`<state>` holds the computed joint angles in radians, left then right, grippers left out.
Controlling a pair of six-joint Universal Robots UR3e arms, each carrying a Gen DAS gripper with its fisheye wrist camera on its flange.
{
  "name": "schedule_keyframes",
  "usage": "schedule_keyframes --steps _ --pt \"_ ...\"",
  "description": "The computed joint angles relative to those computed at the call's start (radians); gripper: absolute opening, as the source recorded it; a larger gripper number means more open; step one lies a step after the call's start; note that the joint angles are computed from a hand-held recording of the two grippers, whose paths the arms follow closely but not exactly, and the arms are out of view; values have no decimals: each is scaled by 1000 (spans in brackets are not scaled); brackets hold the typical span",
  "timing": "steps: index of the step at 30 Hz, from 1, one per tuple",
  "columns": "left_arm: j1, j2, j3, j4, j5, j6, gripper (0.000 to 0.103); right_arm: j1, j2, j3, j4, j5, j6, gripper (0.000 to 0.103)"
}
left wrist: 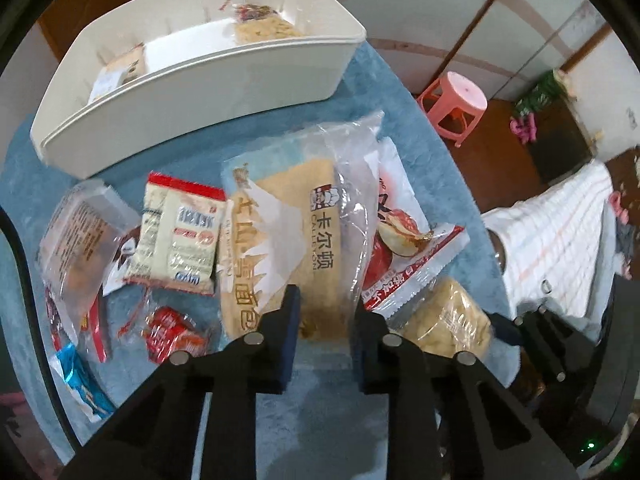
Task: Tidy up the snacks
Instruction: 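Grasp the large bread pack with the left gripper while the right grasps another puffed-snack bag, then carry both bags over the white bin and release them inside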
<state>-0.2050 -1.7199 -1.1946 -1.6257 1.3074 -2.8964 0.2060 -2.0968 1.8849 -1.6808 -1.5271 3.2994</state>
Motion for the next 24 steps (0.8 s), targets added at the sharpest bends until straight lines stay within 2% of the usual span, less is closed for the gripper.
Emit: schedule_keyframes --steps 7,13,20,24 --pt "126 97 3 -113 -72 71 11 51 18 -95 30 11 64 64" --pt "247 182 34 -234 -124 174 8 108 57 -198 52 23 124 64" --pt "390 188 209 -421 -208 264 6 169 173 -363 42 13 148 64" --pt "452 124 405 -528 -258 297 5 187 269 -485 21 3 131 64"
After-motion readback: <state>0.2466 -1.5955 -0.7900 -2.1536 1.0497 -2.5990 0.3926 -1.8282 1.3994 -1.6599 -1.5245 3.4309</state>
